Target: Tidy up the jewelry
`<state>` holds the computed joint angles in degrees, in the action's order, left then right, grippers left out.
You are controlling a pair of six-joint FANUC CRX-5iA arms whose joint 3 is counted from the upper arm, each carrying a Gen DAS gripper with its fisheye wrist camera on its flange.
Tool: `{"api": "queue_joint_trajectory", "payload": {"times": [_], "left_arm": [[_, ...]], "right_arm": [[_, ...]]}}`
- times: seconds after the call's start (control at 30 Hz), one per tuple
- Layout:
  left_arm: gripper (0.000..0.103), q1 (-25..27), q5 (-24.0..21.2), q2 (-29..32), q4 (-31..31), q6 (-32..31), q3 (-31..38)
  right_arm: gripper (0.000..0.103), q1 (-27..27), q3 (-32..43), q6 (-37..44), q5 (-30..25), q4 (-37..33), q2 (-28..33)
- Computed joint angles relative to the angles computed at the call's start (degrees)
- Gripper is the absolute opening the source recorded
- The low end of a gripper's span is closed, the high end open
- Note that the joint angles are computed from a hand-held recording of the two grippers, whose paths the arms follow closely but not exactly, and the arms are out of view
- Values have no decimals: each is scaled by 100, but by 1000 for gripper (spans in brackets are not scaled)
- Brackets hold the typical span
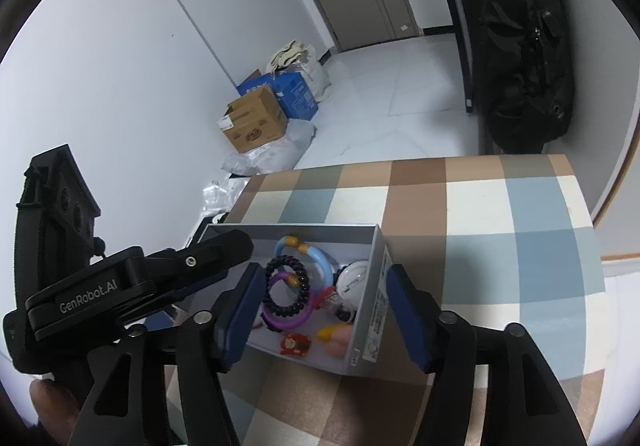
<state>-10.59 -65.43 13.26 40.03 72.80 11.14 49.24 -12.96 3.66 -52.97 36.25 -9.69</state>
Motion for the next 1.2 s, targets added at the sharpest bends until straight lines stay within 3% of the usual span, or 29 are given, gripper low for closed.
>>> {"api": "queue_joint_trajectory", "payload": {"times": [0.07, 0.33, 0.47, 0.87, 1.2], "left_arm": [[73, -18, 167, -94, -115, -14, -57], [74, -59, 547, -386, -298, -274, -263], [80, -86, 781, -580, -370, -429, -434], [81, -80, 1719, -1299, -403, -879, -1188], [82, -17, 1982, -1731, -504, -1128, -1641]], "right_arm": [[66, 19, -20, -34, -17, 45, -21], [76, 166, -146, -220, -113, 365, -135], [79, 268, -243, -365, -168, 593, -209], [91, 716, -560, -801, -523, 1436, -408], [103, 1182, -838, -1294, -1025, 1872, -635]]}}
